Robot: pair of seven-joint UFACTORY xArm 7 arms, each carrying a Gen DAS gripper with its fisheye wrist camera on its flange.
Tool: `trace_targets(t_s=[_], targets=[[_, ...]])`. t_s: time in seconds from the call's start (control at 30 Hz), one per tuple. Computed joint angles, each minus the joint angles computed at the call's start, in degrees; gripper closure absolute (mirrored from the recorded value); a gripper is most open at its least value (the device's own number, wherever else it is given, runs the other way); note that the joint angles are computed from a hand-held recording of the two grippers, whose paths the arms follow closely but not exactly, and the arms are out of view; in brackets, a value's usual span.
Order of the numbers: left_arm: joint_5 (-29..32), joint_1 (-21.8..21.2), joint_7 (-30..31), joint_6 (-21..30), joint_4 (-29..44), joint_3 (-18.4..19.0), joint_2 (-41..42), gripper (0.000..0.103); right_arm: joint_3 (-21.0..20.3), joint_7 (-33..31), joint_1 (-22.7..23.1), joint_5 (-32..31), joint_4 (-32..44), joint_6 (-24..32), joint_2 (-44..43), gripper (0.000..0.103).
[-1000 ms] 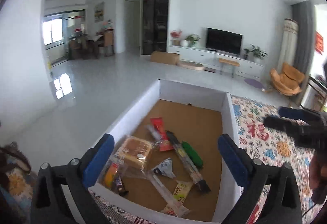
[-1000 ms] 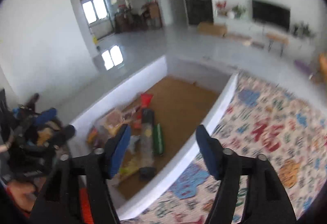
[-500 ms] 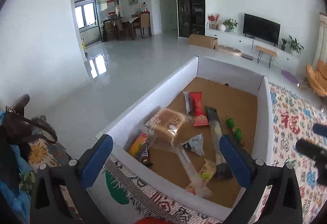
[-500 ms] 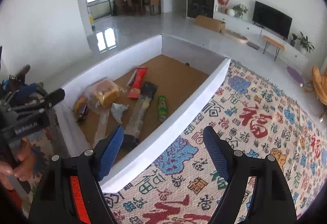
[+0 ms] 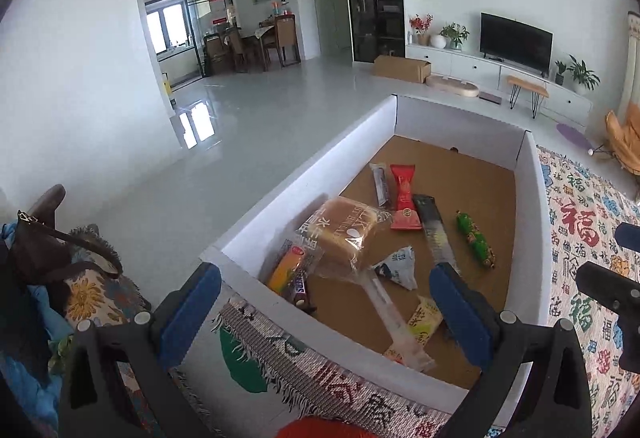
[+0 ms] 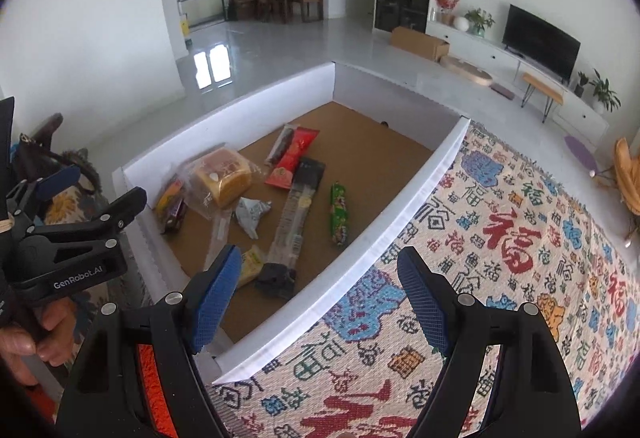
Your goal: Organize snacks
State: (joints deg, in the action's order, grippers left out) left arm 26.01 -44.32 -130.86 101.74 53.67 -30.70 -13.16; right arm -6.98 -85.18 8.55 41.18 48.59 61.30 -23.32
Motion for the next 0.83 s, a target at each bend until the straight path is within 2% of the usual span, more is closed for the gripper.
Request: trace_targets(t_s=[0.4, 0.67, 0.77, 0.83], targets=[[0.25, -0.21, 0.54, -0.54, -0.37, 0.18, 0.03, 0.0, 0.87, 0.78, 0.87, -1.39, -1.54, -1.0, -1.34, 0.02], [-0.55, 0.22, -0.18, -2.94, -2.57, 0.03, -2.34, 0.0, 1.39, 1.92, 1.97, -2.16, -2.7, -3.08, -1.55, 0.02], [-0.64, 0.5, -3.2, -0.78, -1.4, -1.41, -1.06, 0.0, 1.55, 1.99, 2.3, -2.48, -3.39, -3.65, -1.74, 0.02], [-0.03, 0.11, -2.96, -0.75, -0.81, -1.37, -0.26, 0.0, 1.39, 2.11, 2.42, -2.77, -3.55, -3.38, -1.61, 0.02]])
